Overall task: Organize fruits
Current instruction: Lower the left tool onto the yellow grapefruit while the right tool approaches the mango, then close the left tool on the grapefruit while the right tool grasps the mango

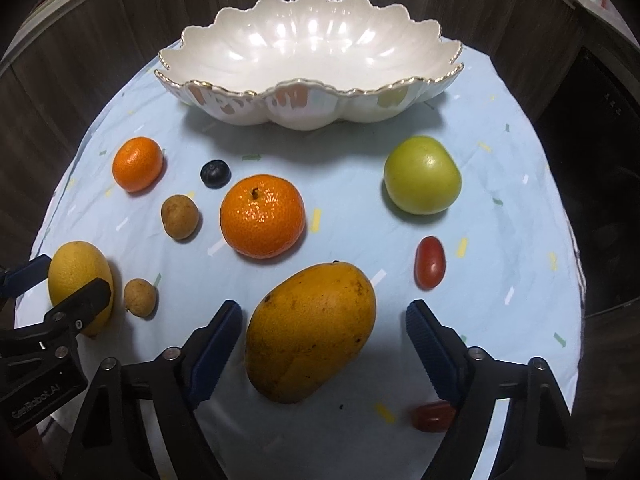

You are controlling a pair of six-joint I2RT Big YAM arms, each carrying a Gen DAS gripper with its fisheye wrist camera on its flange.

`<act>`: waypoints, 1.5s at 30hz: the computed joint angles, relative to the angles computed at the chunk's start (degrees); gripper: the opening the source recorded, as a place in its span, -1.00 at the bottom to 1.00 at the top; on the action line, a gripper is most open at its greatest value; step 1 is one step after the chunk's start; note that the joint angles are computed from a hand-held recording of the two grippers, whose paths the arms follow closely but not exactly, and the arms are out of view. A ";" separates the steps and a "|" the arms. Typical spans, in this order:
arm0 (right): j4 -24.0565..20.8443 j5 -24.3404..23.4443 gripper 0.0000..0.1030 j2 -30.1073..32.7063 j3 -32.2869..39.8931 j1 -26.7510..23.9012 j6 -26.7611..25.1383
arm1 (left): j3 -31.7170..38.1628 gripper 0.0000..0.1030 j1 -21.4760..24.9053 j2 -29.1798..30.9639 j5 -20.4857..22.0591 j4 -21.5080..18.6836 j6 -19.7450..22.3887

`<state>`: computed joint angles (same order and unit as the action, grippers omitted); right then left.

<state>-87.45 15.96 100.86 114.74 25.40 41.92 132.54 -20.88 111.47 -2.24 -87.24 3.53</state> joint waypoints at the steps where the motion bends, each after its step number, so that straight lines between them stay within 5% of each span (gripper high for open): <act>1: 0.04 -0.39 0.52 0.08 -0.09 -0.07 0.05 | 0.01 0.55 0.03 0.01 0.07 0.06 0.06; 14: 1.13 -1.05 0.22 0.04 -0.71 0.38 -0.31 | -0.31 0.12 -0.15 -0.02 2.76 -0.45 0.86; 45: 1.70 0.31 0.18 -1.84 0.38 0.59 0.10 | 1.07 0.08 -0.87 -0.99 1.62 0.12 1.40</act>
<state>-85.75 16.27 99.02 115.12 25.99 42.02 133.61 -21.75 110.49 -0.62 -87.12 4.93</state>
